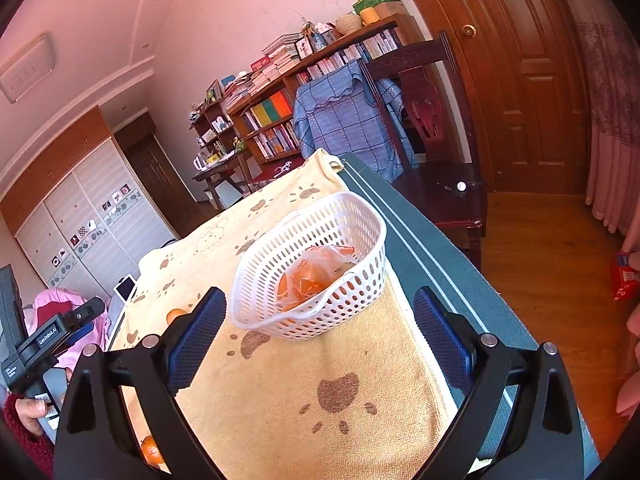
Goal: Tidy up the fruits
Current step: 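Withdraw both open tools from the basket back over the towel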
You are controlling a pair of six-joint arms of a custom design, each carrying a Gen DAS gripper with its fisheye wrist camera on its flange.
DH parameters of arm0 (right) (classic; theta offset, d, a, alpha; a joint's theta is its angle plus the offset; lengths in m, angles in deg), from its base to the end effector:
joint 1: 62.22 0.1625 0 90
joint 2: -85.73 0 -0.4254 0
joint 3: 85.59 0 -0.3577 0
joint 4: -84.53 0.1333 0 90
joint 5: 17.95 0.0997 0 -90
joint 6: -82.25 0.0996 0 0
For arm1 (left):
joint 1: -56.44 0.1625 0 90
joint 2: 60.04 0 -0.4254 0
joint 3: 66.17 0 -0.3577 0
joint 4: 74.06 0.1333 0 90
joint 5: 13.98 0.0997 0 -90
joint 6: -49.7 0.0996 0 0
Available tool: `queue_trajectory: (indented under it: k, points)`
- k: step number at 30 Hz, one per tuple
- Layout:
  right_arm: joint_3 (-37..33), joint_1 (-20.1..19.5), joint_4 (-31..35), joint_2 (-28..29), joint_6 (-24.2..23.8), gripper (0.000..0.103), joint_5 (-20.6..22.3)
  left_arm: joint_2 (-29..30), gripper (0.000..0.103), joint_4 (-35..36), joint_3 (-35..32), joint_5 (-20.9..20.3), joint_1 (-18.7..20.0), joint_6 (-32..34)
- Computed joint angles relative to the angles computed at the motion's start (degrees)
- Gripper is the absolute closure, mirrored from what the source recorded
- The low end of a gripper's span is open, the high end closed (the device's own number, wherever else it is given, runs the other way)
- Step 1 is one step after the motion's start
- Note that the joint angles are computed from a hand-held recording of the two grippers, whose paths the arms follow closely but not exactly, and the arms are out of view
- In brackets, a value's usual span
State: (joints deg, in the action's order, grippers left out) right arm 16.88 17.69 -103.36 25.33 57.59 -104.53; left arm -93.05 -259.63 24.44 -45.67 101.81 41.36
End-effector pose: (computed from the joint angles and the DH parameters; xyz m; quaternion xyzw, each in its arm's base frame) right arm 0.0295 -0.6288 0.3193 0.1259 -0.8744 0.4544 0.1146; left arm -0.3079 -0.6223 0.1123 0.1066 0.8341 -0.4597 0.2856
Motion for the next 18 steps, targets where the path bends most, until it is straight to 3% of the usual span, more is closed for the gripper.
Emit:
queue_trajectory:
  k: [10,18]
  points:
    - [3.9,3.2,3.2,0.9,-4.2,0.007,-0.9,-5.7,0.005,0.6,9.7,2.6,0.1,-8.5]
    - [6.1,6.2,9.7,2.8,-8.8,0.007,-2.0,-9.2,0.005,0.7,15.9,3.6,0.0,-13.5]
